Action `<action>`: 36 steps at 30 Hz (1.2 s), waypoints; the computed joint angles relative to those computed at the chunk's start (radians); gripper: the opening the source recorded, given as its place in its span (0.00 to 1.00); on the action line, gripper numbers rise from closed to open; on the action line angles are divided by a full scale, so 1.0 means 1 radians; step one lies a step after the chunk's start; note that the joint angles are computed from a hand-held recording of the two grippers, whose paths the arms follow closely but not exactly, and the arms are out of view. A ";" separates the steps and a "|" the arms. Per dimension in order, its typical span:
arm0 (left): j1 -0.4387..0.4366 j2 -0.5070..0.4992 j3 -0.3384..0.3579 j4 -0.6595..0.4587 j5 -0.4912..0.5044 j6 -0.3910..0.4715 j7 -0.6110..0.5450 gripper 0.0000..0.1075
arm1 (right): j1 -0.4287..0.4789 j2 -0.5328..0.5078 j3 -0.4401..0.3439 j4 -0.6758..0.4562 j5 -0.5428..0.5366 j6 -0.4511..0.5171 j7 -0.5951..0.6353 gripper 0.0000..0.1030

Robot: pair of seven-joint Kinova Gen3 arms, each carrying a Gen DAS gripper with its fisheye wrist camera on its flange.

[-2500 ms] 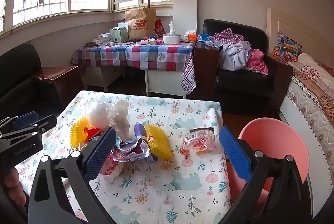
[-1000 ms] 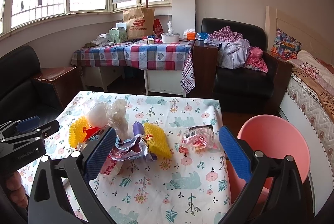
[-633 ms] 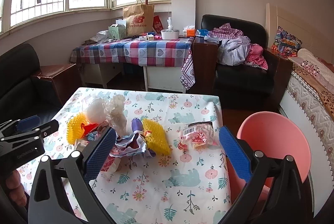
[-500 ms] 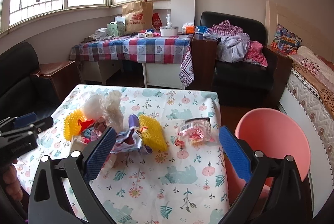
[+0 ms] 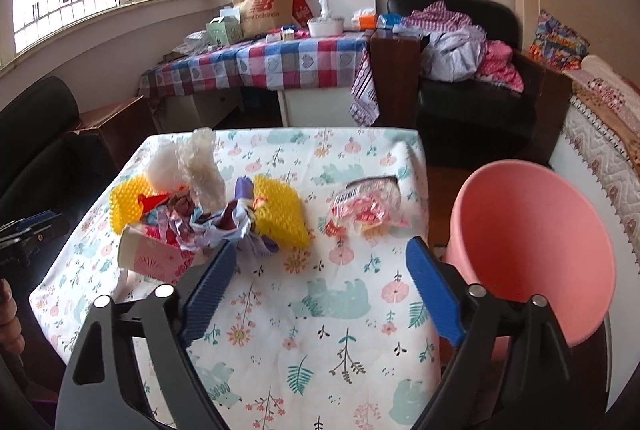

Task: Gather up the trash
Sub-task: 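Grasp the yellow mesh sponge with the left gripper while the right gripper grasps clear plastic wrap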

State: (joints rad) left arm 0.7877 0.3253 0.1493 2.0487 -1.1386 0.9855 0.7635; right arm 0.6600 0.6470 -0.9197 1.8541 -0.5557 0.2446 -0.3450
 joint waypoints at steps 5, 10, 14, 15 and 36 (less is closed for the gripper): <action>-0.046 0.026 -0.017 -0.055 -0.022 -0.057 -0.068 0.51 | -0.041 0.008 0.059 -0.040 -0.022 0.076 0.005 0.74; -0.092 0.077 -0.055 -0.132 0.030 -0.108 -0.204 0.45 | -0.061 0.016 0.116 -0.082 -0.068 0.149 0.047 0.68; -0.105 0.117 -0.091 -0.179 0.087 -0.122 -0.303 0.33 | -0.125 0.019 0.218 -0.157 -0.095 0.247 0.012 0.62; -0.105 0.117 -0.102 -0.176 0.094 -0.138 -0.308 0.26 | -0.141 0.021 0.242 -0.176 -0.102 0.271 0.002 0.61; -0.068 0.024 -0.078 -0.002 -0.135 -0.143 0.024 0.08 | -0.565 0.048 0.530 -0.445 -0.189 0.619 -0.056 0.60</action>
